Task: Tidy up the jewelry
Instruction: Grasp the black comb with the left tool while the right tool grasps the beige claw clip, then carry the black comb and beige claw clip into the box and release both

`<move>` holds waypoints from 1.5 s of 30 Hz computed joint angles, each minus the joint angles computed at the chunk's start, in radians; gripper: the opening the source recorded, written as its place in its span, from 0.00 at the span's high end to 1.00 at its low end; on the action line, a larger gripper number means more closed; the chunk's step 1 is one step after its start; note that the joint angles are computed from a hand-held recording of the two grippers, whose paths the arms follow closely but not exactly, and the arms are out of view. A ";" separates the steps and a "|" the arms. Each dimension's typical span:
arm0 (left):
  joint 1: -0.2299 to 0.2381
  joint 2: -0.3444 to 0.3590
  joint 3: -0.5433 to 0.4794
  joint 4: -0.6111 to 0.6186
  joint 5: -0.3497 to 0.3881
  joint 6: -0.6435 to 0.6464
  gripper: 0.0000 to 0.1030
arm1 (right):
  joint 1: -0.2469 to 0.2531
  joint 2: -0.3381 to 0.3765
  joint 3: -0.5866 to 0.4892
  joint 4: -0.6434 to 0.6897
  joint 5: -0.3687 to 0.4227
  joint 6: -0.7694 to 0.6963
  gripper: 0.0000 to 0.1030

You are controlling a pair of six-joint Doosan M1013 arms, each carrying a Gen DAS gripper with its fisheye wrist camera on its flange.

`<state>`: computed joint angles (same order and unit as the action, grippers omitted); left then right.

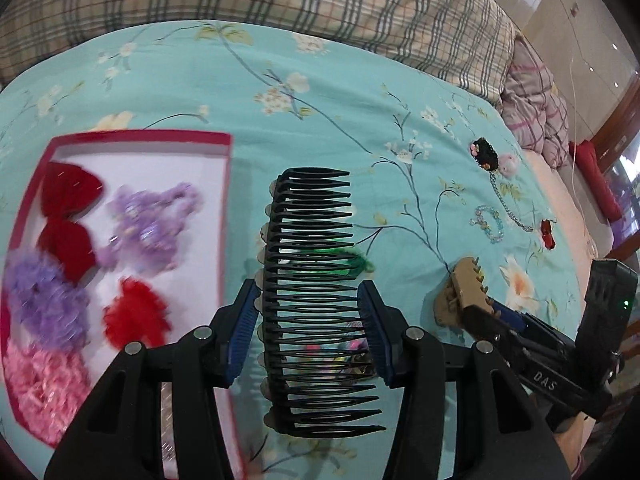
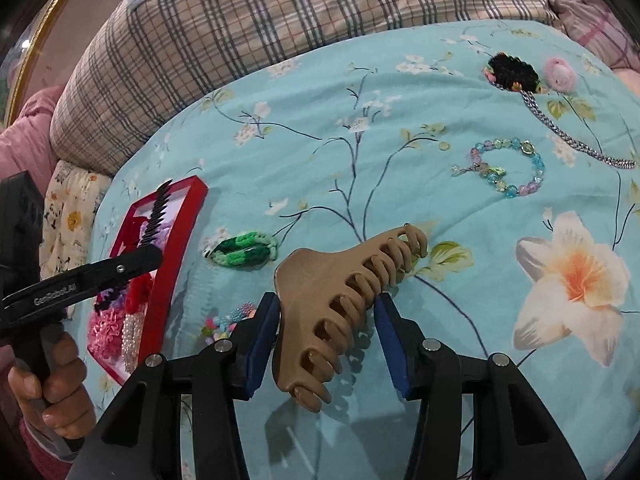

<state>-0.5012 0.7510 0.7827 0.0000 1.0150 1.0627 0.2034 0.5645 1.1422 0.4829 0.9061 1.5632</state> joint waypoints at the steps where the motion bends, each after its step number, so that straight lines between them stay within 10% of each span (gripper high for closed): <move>1: 0.002 -0.011 0.019 0.001 -0.010 -0.006 0.53 | 0.002 -0.001 0.000 0.003 0.001 -0.007 0.52; 25: 0.050 -0.226 0.373 0.104 -0.162 -0.208 0.53 | 0.088 0.021 -0.082 0.119 0.037 -0.173 0.52; 45: 0.099 -0.259 0.441 0.144 -0.164 -0.270 0.52 | 0.173 0.111 -0.233 0.182 0.084 -0.270 0.52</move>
<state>-0.4027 0.4915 1.2238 0.1435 0.8511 0.7923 0.3761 0.6756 0.9091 0.6653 0.9901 1.2930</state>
